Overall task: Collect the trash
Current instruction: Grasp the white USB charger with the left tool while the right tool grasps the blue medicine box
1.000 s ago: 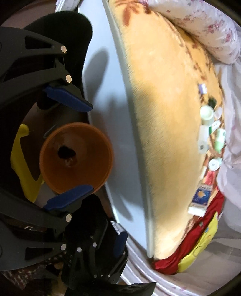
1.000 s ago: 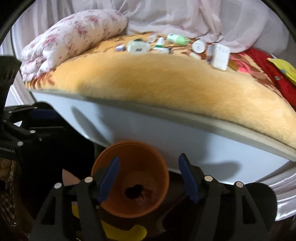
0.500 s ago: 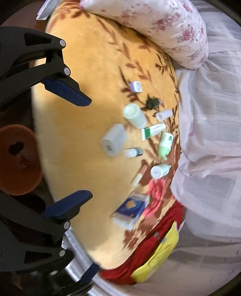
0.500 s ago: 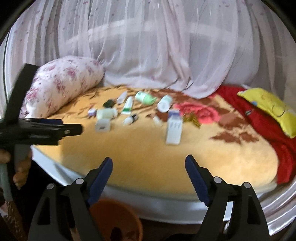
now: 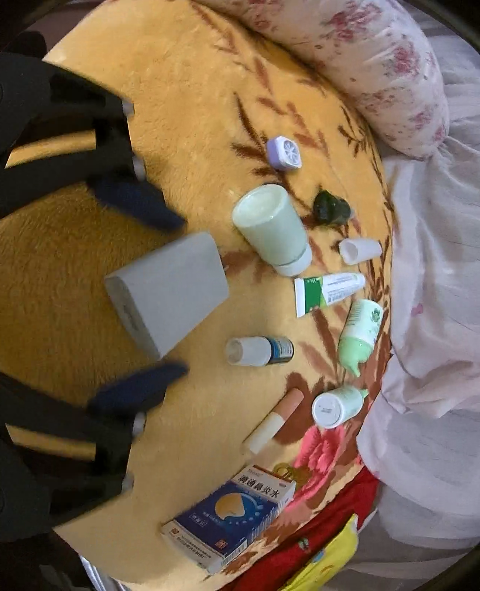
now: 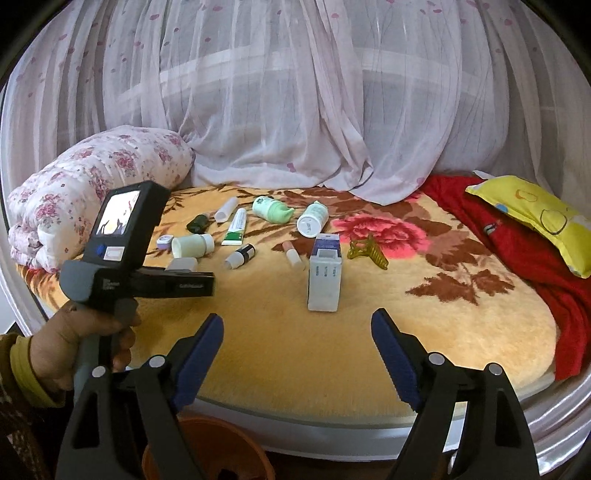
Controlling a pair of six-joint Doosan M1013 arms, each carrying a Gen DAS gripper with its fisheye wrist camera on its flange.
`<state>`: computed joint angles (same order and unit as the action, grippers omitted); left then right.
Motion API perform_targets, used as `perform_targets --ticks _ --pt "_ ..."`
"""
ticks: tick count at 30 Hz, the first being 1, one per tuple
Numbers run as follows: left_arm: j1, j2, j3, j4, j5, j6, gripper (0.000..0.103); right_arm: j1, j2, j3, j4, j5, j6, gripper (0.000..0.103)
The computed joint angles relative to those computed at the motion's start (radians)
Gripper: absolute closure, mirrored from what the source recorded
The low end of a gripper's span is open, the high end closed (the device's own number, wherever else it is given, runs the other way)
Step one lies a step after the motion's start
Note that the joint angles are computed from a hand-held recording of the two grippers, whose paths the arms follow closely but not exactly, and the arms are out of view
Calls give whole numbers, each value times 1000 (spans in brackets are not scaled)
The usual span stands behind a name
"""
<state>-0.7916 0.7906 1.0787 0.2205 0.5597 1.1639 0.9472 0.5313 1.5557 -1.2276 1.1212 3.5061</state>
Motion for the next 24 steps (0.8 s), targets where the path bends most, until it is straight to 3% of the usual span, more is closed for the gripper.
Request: perform_targets --ticks 1,4,6,15,21,22,24 --pt "10 -12 25 -47 -50 28 48 -1 1 -1 -1 2 -1 22" --pt "32 -30 57 -179 -100 111 60 -4 4 -6 -3 2 -5 22" --pt "43 -44 81 -230 -120 147 61 -5 7 -9 -5 3 -8 22" --pt "49 -129 216 -195 -218 179 62 -66 22 -45 31 19 -73 22" --pt "53 -166 283 -302 -257 291 62 -126 61 -113 86 2 -168 23" --pt "54 -170 291 -315 -262 305 62 -132 68 -122 96 3 -183 26" --pt "55 -175 299 -332 -267 324 62 -152 88 -153 150 6 -245 45"
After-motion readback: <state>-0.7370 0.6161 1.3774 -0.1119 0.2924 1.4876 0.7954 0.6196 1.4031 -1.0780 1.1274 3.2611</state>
